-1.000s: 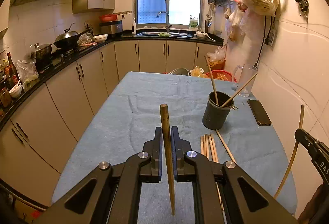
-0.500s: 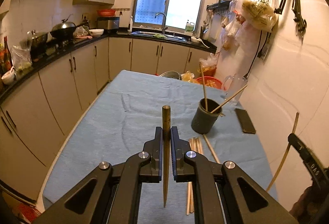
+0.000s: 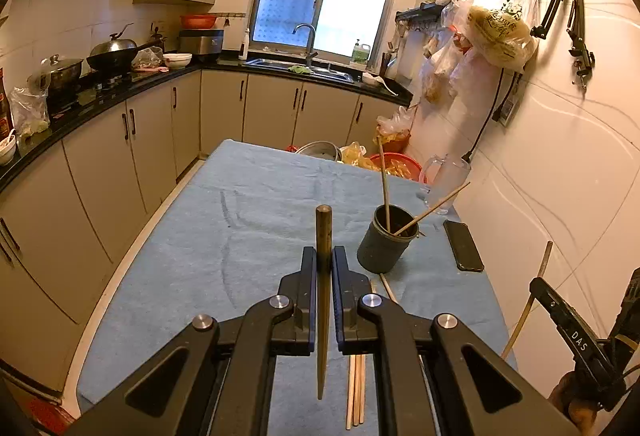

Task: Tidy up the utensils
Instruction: 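Lift both held chopsticks upright and carry them over the black holder, then open both tools to drop the chopsticks into the holder, then withdraw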

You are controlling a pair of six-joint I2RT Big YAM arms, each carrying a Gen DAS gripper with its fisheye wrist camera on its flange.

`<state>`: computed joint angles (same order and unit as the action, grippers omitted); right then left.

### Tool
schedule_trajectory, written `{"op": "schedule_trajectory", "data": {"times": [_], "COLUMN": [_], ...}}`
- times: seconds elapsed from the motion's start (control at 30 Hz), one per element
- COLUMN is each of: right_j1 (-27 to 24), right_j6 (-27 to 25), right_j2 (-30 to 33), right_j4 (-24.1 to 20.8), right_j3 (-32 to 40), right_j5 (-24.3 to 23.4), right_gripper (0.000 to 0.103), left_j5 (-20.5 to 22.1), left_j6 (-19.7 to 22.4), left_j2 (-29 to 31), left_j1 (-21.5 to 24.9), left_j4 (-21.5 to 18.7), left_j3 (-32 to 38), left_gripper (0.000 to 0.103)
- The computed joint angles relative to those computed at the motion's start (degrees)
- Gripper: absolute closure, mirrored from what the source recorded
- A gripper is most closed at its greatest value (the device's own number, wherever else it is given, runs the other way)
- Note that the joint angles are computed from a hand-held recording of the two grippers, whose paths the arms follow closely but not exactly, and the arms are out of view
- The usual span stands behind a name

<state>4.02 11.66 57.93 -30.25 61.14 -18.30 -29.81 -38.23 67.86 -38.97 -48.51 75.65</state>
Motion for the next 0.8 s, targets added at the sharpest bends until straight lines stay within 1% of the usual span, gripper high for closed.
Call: {"op": "schedule_trajectory", "data": {"times": [0.1,0.2,0.3,0.4,0.43,0.5,0.6,0.63,0.7,0.73,0.8], "right_j1": [-0.3,-0.7,-0.3,0.5,1.2,2.4,3.8,4.2,5.1,5.6,6.5], "right_j6": [0.1,0.4,1.2,3.7,4.0,4.2,5.2,5.4,5.8,5.6,4.9], "right_j2": [0.5,2.2,5.2,9.9,11.8,14.7,19.8,21.1,24.4,25.7,27.7], "right_j4": [0.4,1.6,5.4,9.4,11.2,13.7,17.8,18.7,19.1,19.7,21.0], "right_j3": [0.2,1.4,3.8,8.1,9.9,12.8,18.1,19.4,23.0,24.1,25.3], "right_j5": [-0.3,-0.9,0.1,0.3,1.4,3.6,6.2,6.9,9.0,10.2,12.8], "right_gripper": [0.095,0.095,0.095,0.095,0.095,0.095,0.095,0.095,0.095,0.095,0.095], "left_j5": [1.4,4.1,5.7,6.8,7.3,7.3,8.8,9.1,8.9,8.5,9.1], "left_j6": [0.8,2.9,6.6,8.8,10.1,11.1,11.2,11.3,11.9,11.9,12.0], "left_j2": [0.7,2.7,6.1,9.7,11.5,14.8,18.7,19.2,20.8,21.9,23.2], "left_j1": [0.7,2.2,3.7,5.1,5.9,6.8,8.2,8.5,8.8,9.1,9.3], "left_j4": [0.6,1.6,3.7,4.6,5.9,6.1,7.3,7.6,9.8,10.3,11.0], "left_j3": [1.0,4.1,9.1,14.0,16.1,20.1,24.3,24.9,26.1,27.1,27.8], "left_gripper": [0.096,0.096,0.096,0.096,0.096,0.096,0.096,0.096,0.096,0.096,0.096]}}
